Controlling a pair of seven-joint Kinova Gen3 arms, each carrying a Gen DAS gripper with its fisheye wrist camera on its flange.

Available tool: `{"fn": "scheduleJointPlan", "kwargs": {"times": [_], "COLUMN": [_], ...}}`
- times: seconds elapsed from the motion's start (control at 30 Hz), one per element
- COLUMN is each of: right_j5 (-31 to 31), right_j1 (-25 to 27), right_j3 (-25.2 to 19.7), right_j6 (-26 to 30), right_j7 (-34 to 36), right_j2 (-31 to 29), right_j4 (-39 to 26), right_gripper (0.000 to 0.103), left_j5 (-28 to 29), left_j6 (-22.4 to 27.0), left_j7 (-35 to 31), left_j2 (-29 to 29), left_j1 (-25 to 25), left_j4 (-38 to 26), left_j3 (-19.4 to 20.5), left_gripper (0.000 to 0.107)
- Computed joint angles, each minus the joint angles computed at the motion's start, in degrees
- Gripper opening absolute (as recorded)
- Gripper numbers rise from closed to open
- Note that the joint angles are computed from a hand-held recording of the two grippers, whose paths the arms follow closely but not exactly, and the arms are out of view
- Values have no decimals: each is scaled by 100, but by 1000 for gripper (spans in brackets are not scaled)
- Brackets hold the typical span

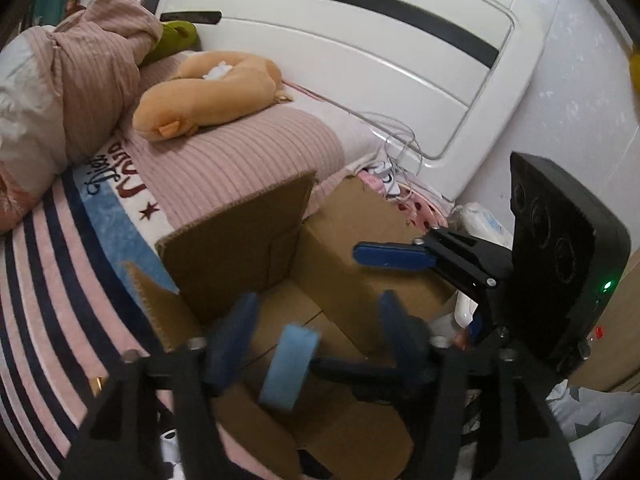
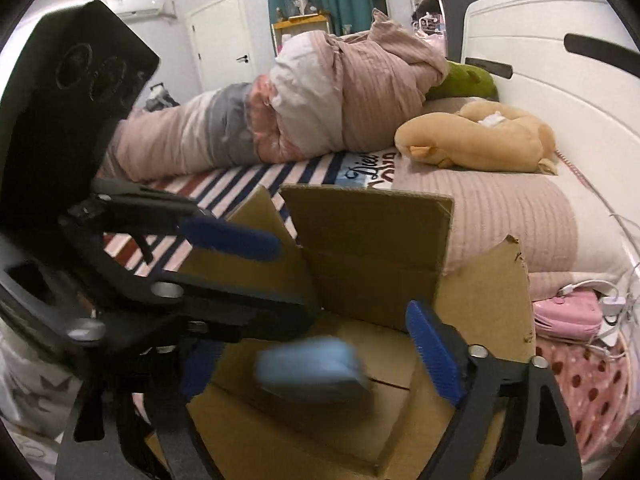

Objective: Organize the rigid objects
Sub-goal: 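Carry the blue device into the cardboard box and open the right gripper, then move the right gripper back and grasp the pink spray bottle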

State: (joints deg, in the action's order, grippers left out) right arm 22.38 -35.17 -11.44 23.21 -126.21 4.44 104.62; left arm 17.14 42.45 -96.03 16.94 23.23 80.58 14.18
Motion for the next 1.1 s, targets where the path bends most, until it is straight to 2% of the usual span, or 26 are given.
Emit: {"fn": "scheduleJointPlan", "kwargs": {"times": [0.07, 0.13, 0.2, 0.27, 0.33, 0.43, 0.5, 0.57, 0.67, 0.8, 0.9, 1.03, 1.1], "right_j5": [466, 652, 1021, 1487, 1884, 2022, 1835, 1441, 861, -7, -675, -1275, -1333], "right_j1": [-307, -198, -164, -545, -719, -695, -797, -526, -299, -967, -917, -1070, -1349], "right_j3": [186, 9, -170, 43, 37, -182, -158, -522, -1058, -687, -904, -718, -271], "right_j6": [116, 168, 248, 365, 482, 365, 108, -17, 56, 441, 668, 943, 1089], "right_j7": [-420, -550, -820, -1242, -1593, -1671, -1448, -982, -283, 470, 986, 1066, 693], "right_j2": [5, 10, -12, -23, 14, -3, 5, 125, 525, 1179, 1748, 2437, 2750], "right_j4": [-16, -62, -83, -107, -213, -310, -415, -619, -1115, -1840, -2233, -2641, -2837], "right_gripper": [90, 90, 95, 98, 98, 98, 98, 98, 98, 98, 98, 98, 96], "left_j5": [98, 188, 263, 369, 552, 508, 276, 122, 429, 602, 856, 1349, 1634], "left_j6": [-61, -174, -304, -492, -656, -887, -1074, -1184, -1361, -1565, -1712, -1867, -1911], "left_j7": [-60, -81, -96, -115, -177, -6, 285, 476, 238, 58, -260, -853, -1168], "left_j2": [-104, -306, -500, -780, -1131, -1688, -2076, -2345, -2805, -3171, -3331, -3406, -3417], "left_j1": [-87, -168, -240, -340, -482, -594, -672, -753, -810, -951, -881, -720, -653], "left_j4": [116, 327, 538, 835, 1196, 1726, 2117, 2420, 3074, 3762, 4226, 4738, 4940], "left_j3": [7, -15, -47, -96, -169, -356, -469, -565, -1030, -1405, -1846, -2406, -2648], "left_gripper": [67, 69, 72, 75, 75, 75, 75, 76, 76, 76, 76, 76, 76]}}
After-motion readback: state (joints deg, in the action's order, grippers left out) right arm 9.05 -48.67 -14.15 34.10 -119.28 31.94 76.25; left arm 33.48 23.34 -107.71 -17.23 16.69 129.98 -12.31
